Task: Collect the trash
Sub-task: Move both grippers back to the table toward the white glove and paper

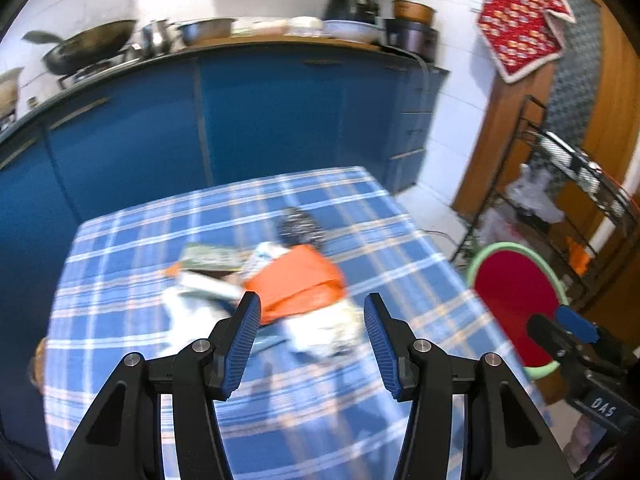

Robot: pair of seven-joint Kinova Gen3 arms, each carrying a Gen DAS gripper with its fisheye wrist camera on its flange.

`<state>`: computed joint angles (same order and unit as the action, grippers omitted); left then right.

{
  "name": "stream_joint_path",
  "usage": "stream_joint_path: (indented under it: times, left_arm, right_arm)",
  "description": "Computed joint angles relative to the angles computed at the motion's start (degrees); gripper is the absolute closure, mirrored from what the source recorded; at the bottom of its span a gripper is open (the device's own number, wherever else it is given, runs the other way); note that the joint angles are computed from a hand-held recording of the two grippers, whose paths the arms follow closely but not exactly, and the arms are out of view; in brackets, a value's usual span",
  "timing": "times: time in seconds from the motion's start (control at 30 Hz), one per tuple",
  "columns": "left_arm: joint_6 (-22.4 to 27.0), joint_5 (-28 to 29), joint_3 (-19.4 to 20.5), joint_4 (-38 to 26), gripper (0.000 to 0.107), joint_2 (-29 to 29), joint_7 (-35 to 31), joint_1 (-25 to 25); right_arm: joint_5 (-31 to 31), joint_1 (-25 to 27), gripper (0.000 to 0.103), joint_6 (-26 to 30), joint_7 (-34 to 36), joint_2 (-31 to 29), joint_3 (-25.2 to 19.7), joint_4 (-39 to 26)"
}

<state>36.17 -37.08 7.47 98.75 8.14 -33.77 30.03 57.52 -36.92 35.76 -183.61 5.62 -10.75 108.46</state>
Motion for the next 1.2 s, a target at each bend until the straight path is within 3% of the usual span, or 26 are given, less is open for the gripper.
stream_joint_path:
  times: [0.23, 0.43, 0.77, 1.2]
  left_arm:
    - [1.5, -0.5, -1.1, 2.4, 0.052, -1.2, 0.9, -3.2]
    - [-0.3, 2.7, -2.0, 3.8, 0.051, 0.0, -0.9, -6.7]
    - [-5.7, 12.2, -3.8, 4.5, 0.050, 3.6, -8.4, -10.7]
    - [-9.7, 21.7, -4.9, 4.6, 0.050, 5.7, -17.3, -12.2]
  right_arm:
    - [-4.3, -1.7, 0.020, -2.0, 6.5, 5.0, 1.0, -5.6]
    - [-11.8, -3.2, 0.020, -2.7, 15.8, 10.4, 2.5, -11.8]
    - [-23.0, -4.1, 0.020, -1.7, 29.9, 18.4, 4.5, -21.0]
    - [-32.9, -6.2, 0.020, -3.5, 39.6, 22.6, 9.6, -25.3]
